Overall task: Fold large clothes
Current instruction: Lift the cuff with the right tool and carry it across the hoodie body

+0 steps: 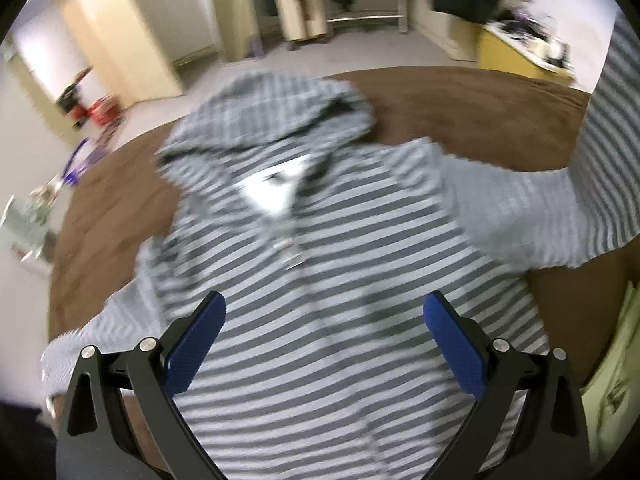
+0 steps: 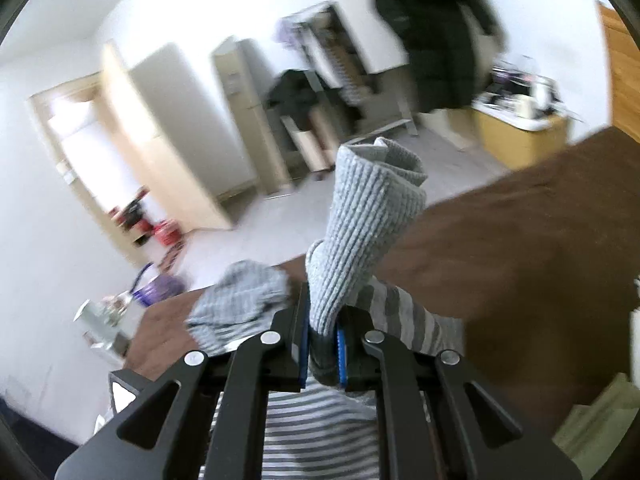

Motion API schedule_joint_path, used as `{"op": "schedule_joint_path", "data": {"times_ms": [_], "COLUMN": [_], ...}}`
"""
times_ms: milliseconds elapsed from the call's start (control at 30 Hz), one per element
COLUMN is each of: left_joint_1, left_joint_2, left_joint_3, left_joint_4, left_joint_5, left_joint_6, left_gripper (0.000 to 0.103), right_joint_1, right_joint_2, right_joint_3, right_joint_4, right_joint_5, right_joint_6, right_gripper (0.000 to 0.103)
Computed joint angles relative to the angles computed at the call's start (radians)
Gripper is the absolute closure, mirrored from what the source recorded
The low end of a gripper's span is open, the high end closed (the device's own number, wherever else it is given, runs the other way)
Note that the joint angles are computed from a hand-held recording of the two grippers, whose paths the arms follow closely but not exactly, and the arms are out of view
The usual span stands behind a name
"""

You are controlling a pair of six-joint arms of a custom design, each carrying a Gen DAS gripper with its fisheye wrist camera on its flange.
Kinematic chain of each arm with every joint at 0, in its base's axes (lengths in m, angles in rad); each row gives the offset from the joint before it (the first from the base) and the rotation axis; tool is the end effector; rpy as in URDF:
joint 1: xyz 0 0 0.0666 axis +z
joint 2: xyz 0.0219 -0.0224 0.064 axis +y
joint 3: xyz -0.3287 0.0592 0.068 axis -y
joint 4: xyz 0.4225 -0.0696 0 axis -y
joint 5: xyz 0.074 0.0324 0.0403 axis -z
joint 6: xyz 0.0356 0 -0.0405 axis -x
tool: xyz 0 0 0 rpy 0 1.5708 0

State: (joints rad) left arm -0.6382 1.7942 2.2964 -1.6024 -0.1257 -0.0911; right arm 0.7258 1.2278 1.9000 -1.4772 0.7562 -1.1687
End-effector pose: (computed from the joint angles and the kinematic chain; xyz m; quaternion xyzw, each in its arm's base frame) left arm 0.4689 -0.3427 0.5419 0.3324 0.9119 -0.0040 0.2405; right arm 0.2970 0.2304 0.6540 0.3239 0.8107 0.0819 0.4807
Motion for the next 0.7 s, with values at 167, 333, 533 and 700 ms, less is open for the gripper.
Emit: {"op": "schedule_joint_path", "data": {"times_ms": [167,333,533,700], "left_joint_1": [0.118,0.222,0.320,0.389], "left_joint_2": [-0.122,-0.220,-0.270,-0.275], "left_joint_3": [-0.170,-0.317,-0.410,-0.439], "left_joint_4": [0.031,0.057,0.074,0.090], "left_joint_5": [-0.016,-0.011,0.010,0.044], "left_joint_6": [-0.007,-0.018,-0.013,-0.018], "left_gripper": [0.006,0.006,0.006,0.006], "right_joint_1": [0.019,0.025,0.069,0.097], "right_joint_2": [0.189,0.398,0.623,0.867], "right_joint_3": [0.174,0.346,0.539,0.855], "right_joint_4": [0.110,0.145,0.096,-0.036], "right_joint_5": [-0.082,-0.227,-0.331,-0.383], "right_joint_6": [0.110,0.165,0.164,0.172], "right_gripper": [0.092,0.092,0.092,0.092]}}
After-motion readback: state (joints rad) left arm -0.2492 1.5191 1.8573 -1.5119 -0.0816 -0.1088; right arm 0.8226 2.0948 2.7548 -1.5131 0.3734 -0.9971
